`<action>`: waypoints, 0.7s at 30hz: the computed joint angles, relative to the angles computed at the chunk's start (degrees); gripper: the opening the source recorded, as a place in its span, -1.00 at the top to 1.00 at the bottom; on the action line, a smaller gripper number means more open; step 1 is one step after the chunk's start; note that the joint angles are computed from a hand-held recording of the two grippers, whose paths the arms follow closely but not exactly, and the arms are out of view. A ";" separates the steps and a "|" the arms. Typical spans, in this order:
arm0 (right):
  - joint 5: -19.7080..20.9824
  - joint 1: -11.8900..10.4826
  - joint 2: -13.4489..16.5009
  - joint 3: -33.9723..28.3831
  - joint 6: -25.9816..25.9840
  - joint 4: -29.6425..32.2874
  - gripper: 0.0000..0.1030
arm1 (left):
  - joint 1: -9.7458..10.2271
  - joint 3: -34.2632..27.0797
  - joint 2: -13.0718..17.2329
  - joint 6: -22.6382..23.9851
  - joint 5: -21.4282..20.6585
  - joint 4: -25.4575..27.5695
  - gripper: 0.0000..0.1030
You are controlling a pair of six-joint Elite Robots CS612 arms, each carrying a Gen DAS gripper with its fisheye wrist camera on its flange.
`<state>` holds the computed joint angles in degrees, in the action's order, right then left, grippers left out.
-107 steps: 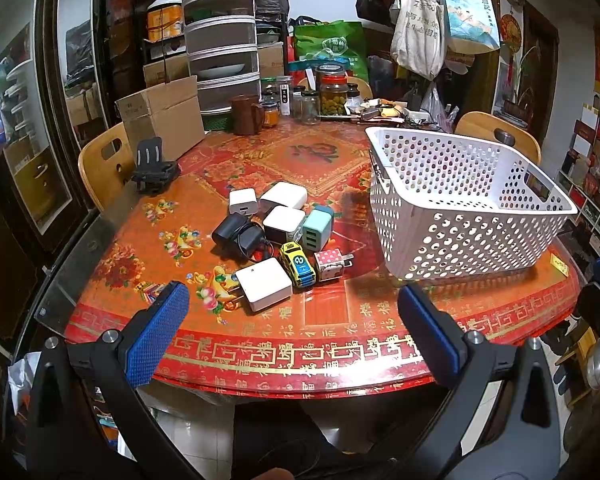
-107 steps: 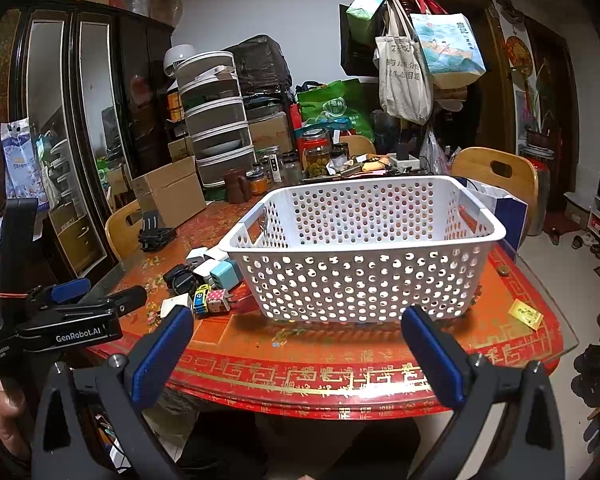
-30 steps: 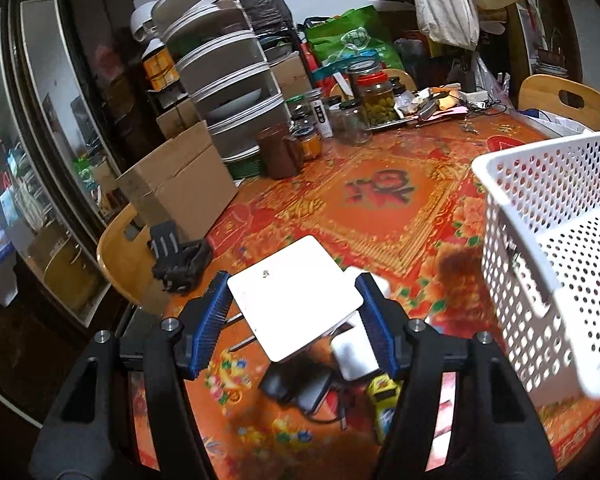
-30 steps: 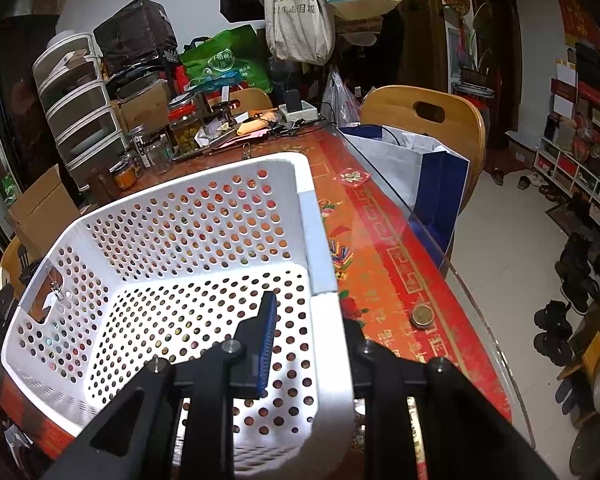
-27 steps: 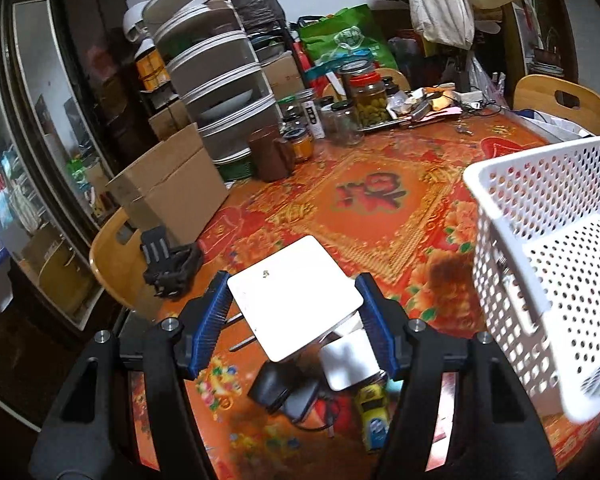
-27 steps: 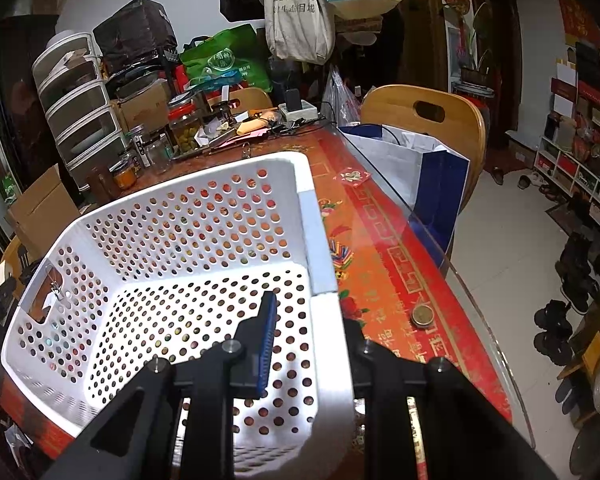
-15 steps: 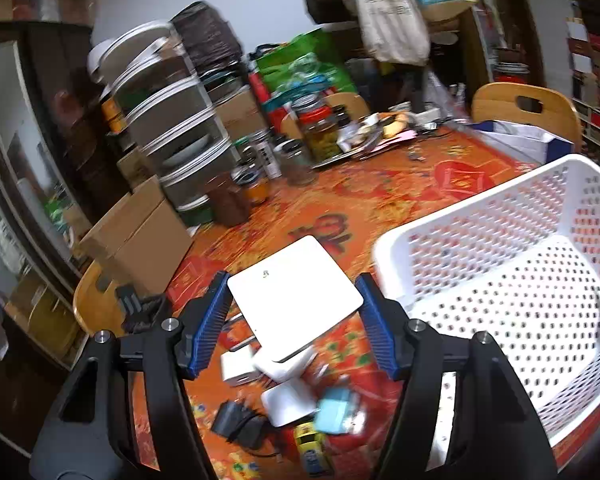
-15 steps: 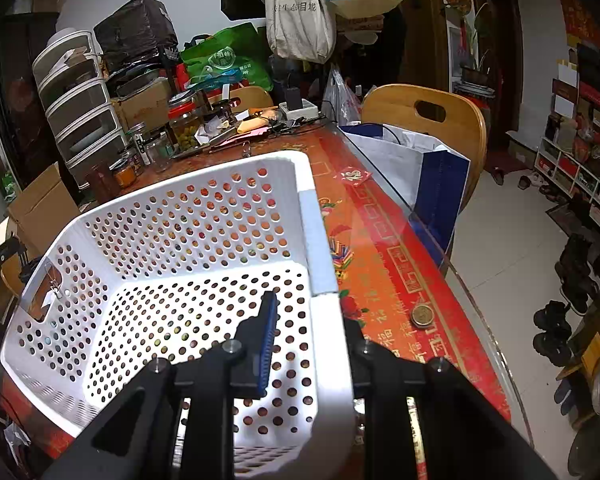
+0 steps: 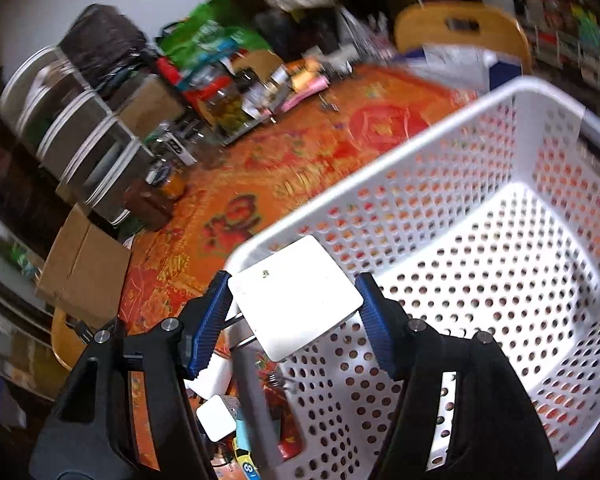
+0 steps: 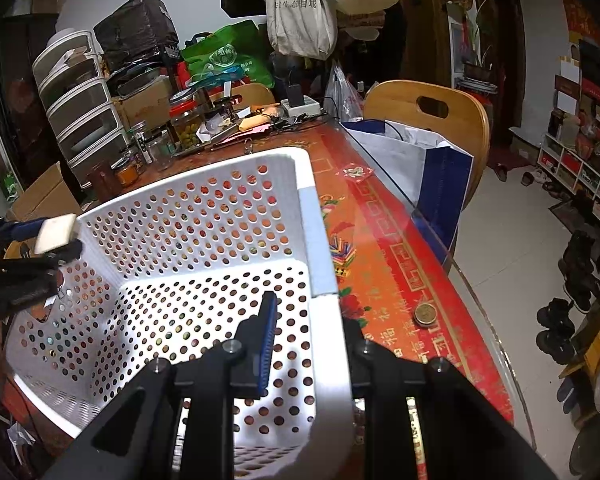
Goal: Organize rigid objects
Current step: 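Carry the flat charger into the basket and open the left tool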
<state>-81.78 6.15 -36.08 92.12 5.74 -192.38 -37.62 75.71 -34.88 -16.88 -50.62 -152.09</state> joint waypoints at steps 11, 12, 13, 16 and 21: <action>0.56 -0.20 -0.16 0.32 0.64 -0.01 0.61 | 1.72 -9.67 3.76 1.04 -11.21 19.00 -0.19; 0.75 -0.23 -0.18 0.31 0.90 0.07 0.61 | 1.78 -9.30 3.69 1.15 -11.39 18.46 -0.21; 0.80 -0.28 -0.16 0.26 0.92 0.23 0.61 | 1.71 -8.90 3.55 1.38 -11.00 17.90 -0.27; -0.28 -0.05 -0.22 0.03 0.71 1.06 0.64 | 1.44 -6.75 2.70 2.44 -9.29 13.39 -0.53; -1.47 0.20 -0.23 -0.23 0.44 1.89 0.65 | 2.11 5.11 -3.48 -0.71 -9.48 -5.92 -0.63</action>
<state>-83.25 6.35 -36.30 91.89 6.19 -190.49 -35.51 80.82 -38.36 -17.59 -60.10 -158.01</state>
